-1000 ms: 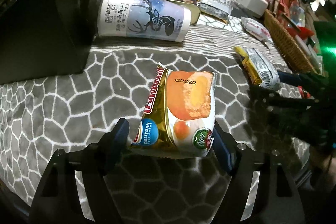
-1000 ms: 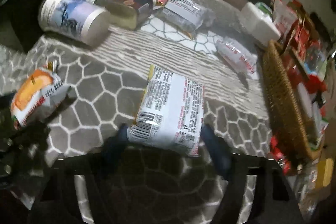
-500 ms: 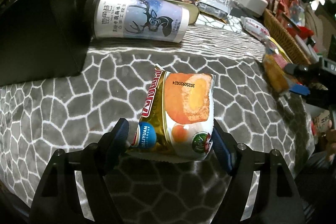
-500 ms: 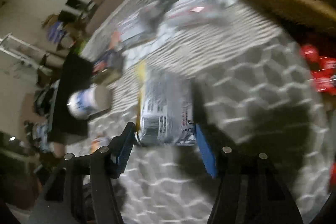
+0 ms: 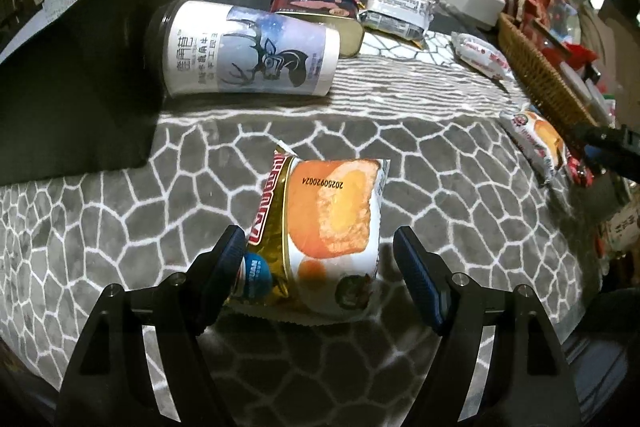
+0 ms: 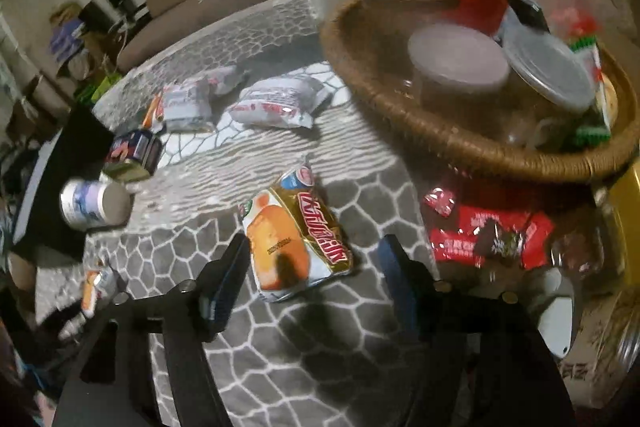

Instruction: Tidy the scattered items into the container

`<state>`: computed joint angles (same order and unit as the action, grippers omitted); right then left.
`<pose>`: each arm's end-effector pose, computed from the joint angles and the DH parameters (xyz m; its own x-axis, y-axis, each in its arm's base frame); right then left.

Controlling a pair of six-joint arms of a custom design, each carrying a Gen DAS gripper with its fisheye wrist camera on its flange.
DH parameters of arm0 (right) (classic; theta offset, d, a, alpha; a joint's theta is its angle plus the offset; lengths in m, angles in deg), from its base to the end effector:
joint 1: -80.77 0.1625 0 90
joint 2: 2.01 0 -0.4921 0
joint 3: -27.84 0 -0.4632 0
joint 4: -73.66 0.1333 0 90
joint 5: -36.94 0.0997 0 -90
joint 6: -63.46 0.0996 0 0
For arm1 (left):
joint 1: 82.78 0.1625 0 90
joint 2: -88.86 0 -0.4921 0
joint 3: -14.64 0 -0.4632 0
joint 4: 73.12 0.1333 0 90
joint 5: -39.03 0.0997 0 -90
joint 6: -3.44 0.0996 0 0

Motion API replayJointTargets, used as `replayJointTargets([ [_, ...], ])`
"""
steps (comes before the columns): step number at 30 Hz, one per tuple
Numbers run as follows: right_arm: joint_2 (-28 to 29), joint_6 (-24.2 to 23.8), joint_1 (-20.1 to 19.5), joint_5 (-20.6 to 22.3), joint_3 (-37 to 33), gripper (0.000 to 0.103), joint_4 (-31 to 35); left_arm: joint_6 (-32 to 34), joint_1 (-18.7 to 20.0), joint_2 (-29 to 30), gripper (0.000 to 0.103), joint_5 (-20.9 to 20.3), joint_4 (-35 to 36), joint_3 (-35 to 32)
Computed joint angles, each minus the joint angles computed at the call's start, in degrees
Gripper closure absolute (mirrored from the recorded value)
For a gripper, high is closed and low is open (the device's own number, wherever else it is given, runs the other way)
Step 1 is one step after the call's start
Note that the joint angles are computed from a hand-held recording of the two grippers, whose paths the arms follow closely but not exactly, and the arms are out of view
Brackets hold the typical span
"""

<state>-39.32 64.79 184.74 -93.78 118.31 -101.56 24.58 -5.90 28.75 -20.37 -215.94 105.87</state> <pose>0.2579 -0.7537 0.0790 -0.8236 0.1721 0.5404 -0.1855 0.8187 -0.5435 0.0053 -0.7879 0.3070 -0.7456 0.3376 -0.5745 0.5144 0.8396 -0.1743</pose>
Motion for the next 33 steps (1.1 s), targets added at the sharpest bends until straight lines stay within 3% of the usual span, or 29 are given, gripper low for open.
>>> replayJointTargets([
  [5,5.1,-10.4,1.0,-6.8,-5.9,0.019,3.4,2.2,-0.4,1.5,0.028,2.7,-1.3,-0.7],
  [11,8.0,-14.5,0.4,-9.0,-9.8,0.019,7.7,3.9,-0.1,3.2,0.027,4.6,-0.4,-2.3],
  [14,7.3,-13.1,-0.3,-7.0,-9.3,0.023,7.8,5.7,0.1,3.2,0.032,3.8,-1.4,-2.1],
  [15,6.9,-12.3,-0.5,-5.6,-8.9,0.037,7.7,6.4,0.1,3.1,0.038,3.6,-1.7,-1.9],
  [18,6.3,-11.2,-0.6,-4.1,-8.4,0.044,6.6,7.4,-0.2,2.7,0.052,3.4,-2.2,-1.1],
  [19,6.1,-10.8,-0.6,-3.6,-8.2,0.049,6.6,7.3,-0.3,2.4,0.052,3.0,-2.2,-0.9],
  [28,4.7,-10.8,1.3,0.9,-5.9,0.051,2.9,4.2,-1.0,0.0,0.053,-1.9,1.0,-1.4],
  [33,5.3,-11.5,4.2,2.6,-6.8,0.051,2.6,4.1,-1.8,-1.7,0.053,-3.4,0.8,-2.3],
])
